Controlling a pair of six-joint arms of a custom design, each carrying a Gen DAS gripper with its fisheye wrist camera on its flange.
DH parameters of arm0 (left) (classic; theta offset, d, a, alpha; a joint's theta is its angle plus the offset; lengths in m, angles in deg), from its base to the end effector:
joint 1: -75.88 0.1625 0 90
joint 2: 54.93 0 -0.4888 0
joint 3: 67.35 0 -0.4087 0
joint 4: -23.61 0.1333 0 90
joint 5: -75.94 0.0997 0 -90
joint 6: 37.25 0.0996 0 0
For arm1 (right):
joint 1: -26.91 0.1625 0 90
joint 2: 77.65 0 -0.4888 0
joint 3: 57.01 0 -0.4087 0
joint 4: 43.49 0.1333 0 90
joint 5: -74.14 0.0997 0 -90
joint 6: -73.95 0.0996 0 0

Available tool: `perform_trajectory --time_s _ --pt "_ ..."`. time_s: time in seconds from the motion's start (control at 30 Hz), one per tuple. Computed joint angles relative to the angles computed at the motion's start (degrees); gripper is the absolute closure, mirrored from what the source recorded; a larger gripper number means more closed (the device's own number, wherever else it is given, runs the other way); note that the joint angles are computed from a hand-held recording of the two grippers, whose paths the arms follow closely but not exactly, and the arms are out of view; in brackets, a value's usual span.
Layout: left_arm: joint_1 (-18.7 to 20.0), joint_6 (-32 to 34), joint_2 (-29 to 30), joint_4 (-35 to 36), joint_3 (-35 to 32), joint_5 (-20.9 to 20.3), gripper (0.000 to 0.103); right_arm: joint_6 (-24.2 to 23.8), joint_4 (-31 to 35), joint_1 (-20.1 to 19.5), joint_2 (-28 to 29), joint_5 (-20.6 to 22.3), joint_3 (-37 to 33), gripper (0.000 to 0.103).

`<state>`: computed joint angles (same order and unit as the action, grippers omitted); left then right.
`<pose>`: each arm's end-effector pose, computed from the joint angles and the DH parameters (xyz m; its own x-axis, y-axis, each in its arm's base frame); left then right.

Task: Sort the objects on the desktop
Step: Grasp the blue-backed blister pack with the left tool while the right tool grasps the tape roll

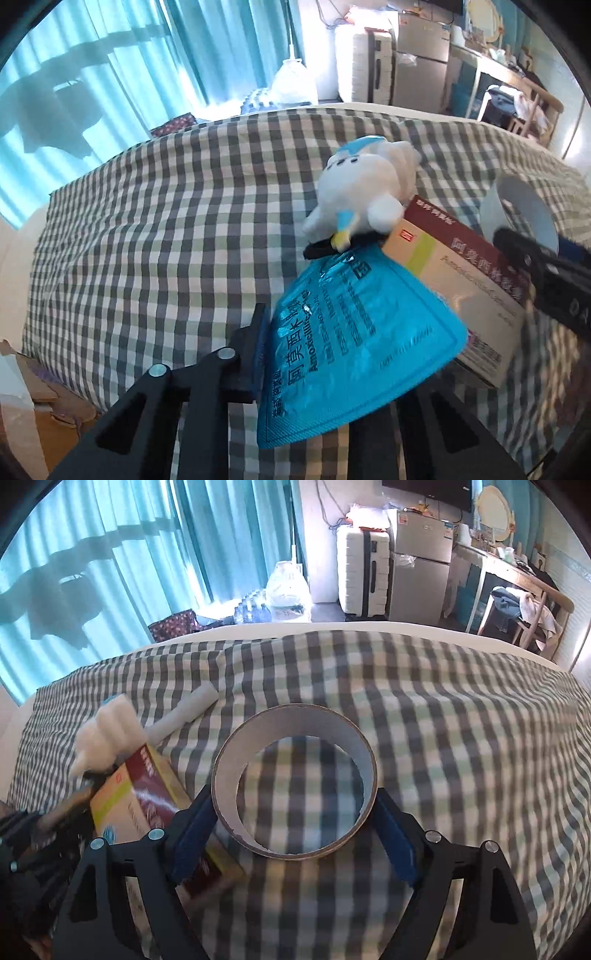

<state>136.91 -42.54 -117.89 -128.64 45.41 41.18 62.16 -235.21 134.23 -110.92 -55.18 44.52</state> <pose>-0.1003 -0.6253 0.2517 -0.6257 0.0419 -0.7789 0.4171 0.8618 -0.2886 0.2712 -0.6337 0.0417 -0.7740 -0.0617 0.6301 -0.4153 0.8007 -0.4317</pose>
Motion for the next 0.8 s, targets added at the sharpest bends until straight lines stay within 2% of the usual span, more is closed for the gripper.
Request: perform_trajectory --time_s 0.2,0.27,0.4,0.53,0.6,0.73,0.8 --pt "0.1 -5.5 -5.7 4.9 3.2 -4.3 0.089 6.6 -5.5 0.9 -6.4 1.3 13.4 0.021" --pt "-0.7 -8.3 -8.4 7.2 5.5 -4.9 0.094 8.4 -6.2 2.1 -8.1 0.2 17.7 0.021" --pt "-3.4 -19.6 -15.0 19.5 8.8 -7.0 0.095 12.0 -7.1 4.4 -10.5 0.5 25.7 0.021" --pt "-7.0 -25.9 -22.2 25.2 12.7 -11.0 0.095 18.1 -2.4 7.6 -12.6 0.4 29.6 0.021" --pt "-8.3 -28.4 -25.0 26.4 14.4 -14.0 0.095 21.2 -1.9 9.3 -13.9 2.8 31.7 0.021" --pt "-11.8 -33.9 -28.5 31.8 16.0 -15.4 0.095 21.7 -1.3 13.5 -14.1 1.7 32.1 0.021" --pt "-13.6 -35.1 -29.7 34.2 16.0 -14.1 0.095 22.4 -2.2 15.1 -14.9 2.0 32.9 0.021"
